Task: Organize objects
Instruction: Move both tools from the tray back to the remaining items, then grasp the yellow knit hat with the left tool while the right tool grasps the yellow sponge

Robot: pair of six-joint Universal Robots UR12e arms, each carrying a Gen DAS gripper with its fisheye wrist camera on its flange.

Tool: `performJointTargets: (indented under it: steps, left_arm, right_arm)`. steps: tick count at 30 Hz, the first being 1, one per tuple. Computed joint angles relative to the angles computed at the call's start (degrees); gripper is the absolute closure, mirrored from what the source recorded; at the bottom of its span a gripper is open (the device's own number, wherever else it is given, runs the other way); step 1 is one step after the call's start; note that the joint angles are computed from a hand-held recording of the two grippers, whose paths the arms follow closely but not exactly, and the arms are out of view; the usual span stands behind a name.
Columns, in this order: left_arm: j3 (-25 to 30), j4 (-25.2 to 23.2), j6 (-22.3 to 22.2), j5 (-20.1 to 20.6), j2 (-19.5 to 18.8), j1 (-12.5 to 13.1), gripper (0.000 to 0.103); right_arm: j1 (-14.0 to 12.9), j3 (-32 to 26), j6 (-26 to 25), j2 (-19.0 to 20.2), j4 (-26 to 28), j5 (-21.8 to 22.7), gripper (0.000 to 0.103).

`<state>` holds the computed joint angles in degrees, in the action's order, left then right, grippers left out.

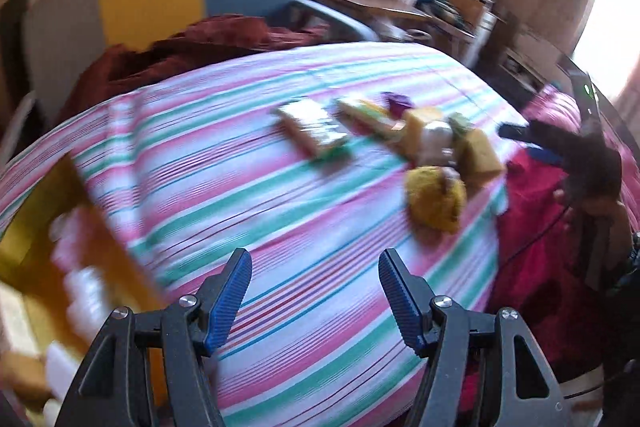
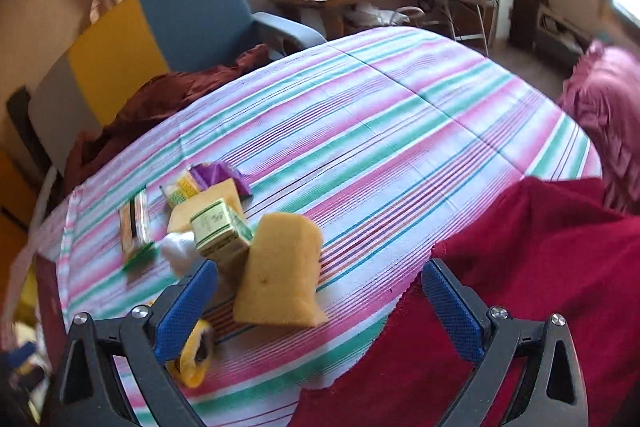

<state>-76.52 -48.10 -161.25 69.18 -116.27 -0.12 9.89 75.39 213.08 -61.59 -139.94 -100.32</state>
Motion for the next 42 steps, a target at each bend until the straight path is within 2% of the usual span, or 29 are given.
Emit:
performJointTargets:
  steps: [3, 4, 9, 13, 16, 22, 24, 26, 28, 29, 30, 32, 34, 37, 42]
  left_arm:
    - [2.11, -1.71, 2.37, -2.40, -1.74, -1.75, 0.031]
    - [2.81, -2.10, 2.90, -2.38, -2.31, -2.32, 0.028]
    - [6.84, -4.57, 5.21, -2.85, -5.55, -5.11, 0.023]
    - [8.72, -5.40, 6.35, -2.27, -7.38, -6.44, 0.021]
    - [10.52, -7.44, 7.76, -1.16, -8.84, -7.46, 0.021]
    - [12.23, -9.48, 6.44, 1.59, -10.45, -8.14, 0.021]
    - [12.28, -10.04, 5.98, 1.83, -10.65, -8.09, 0.023]
    - [12.07, -10.47, 5.30, 0.55, -10.69, -7.68, 0.033]
    - [10.81, -9.01, 5.17, -0.07, -10.04, -7.36, 0.041]
    - [10.40, -9.00, 5.54, -0.48, -9.76, -7.16, 0.047]
    - [10.16, -9.00, 5.81, -0.89, -9.57, -7.02, 0.049]
    - [9.35, -8.88, 5.88, -1.87, -9.09, -6.49, 0.055]
    - [7.85, -7.65, 5.29, -2.12, -8.28, -5.94, 0.057]
    - [5.32, -5.72, 4.61, -1.57, -6.74, -5.10, 0.059]
    - [1.46, -2.92, 2.42, -1.38, -4.10, -3.55, 0.061]
  right_arm:
    - [-0.20, 0.10, 0.09, 0.02, -1.00, 0.60, 0.000]
    - [-0.24, 0.02, 0.03, 0.07, -0.84, 0.98, 0.000]
    - [-0.57, -0.04, -0.85, 0.21, -0.72, 4.13, 0.000]
    - [-0.43, -0.88, -2.53, 0.79, 1.36, 5.94, 0.001]
    - [-0.44, -1.96, -3.91, 1.52, 3.70, 7.29, 0.007]
    - [-0.24, -2.99, -6.12, 2.45, 4.98, 8.25, 0.010]
    - [-0.08, -3.38, -7.09, 2.81, 5.24, 8.17, 0.014]
    - [-0.03, -3.87, -8.00, 3.10, 6.06, 8.10, 0.020]
    - [0.02, -4.35, -9.13, 3.41, 6.89, 8.17, 0.035]
    - [0.21, -4.85, -9.72, 3.65, 7.75, 6.97, 0.052]
    - [0.41, -5.30, -10.32, 3.85, 9.16, 5.56, 0.055]
    - [0.28, -5.00, -10.56, 3.62, 9.15, 6.02, 0.057]
    - [0.50, -4.65, -10.12, 3.29, 8.68, 3.49, 0.058]
    - [0.14, -3.68, -7.69, 2.55, 7.66, 2.28, 0.059]
    - [0.19, -1.59, -5.96, 1.09, 3.02, -1.42, 0.059]
